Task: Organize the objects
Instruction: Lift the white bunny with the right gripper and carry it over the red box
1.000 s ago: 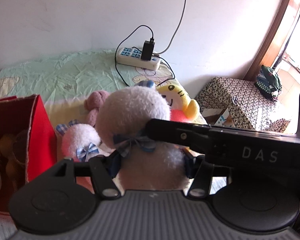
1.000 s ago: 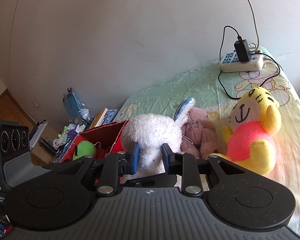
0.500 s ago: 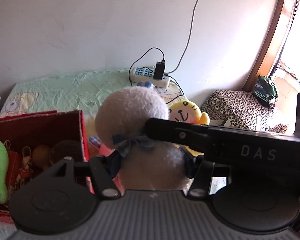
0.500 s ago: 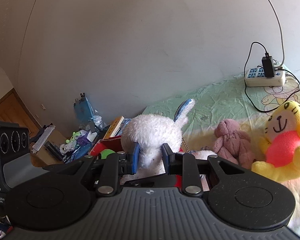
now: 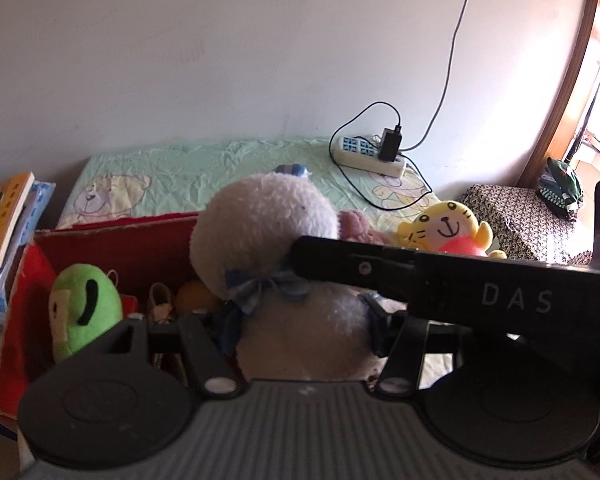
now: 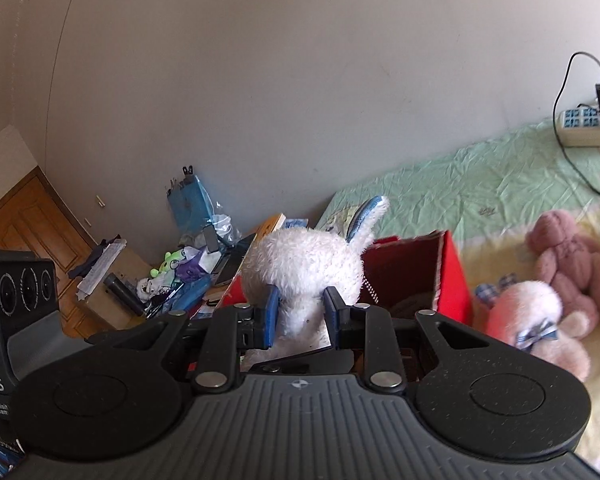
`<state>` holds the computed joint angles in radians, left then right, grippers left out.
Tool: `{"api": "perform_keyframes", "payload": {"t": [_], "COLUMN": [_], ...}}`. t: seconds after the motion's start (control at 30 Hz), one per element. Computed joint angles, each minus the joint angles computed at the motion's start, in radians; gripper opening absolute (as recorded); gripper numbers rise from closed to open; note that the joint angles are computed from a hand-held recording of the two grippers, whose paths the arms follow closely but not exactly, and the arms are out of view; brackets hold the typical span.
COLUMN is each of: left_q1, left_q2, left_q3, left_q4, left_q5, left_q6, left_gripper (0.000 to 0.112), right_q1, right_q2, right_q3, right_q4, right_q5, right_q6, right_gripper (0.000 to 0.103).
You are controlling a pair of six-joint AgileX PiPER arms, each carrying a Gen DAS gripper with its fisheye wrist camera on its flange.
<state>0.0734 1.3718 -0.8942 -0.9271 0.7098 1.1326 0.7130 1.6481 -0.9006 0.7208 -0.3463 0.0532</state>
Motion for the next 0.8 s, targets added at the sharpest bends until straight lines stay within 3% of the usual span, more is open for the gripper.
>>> {"api": "perform_keyframes", "payload": {"t": [0.17,0.67,0.8], "left_q1": [0.060,0.133,0.135], "left_q2": [0.087,0.296,0.312], "left_q3": [-0.027,-0.131,-0.134], "left_q4": [0.006,0.080,0.097], "left_q5": [0.019,-0.011,-0.039], "left_q6": [0.053,0.076,0.082], "left_gripper": [0.058,0.058,0.059], "right_q1": [0.010,0.001,-0.010], "right_q2": [0.090,0.294,0.325], "right_q3": [-0.075,-0.325,-0.374], "right_q4": [0.049,0.413,0.624], "right_q5": [0.028,0.170,0.213], "right_q6": [-0.007,-0.339,-0.538], "right_gripper": [0.027,0.027,0.026]}}
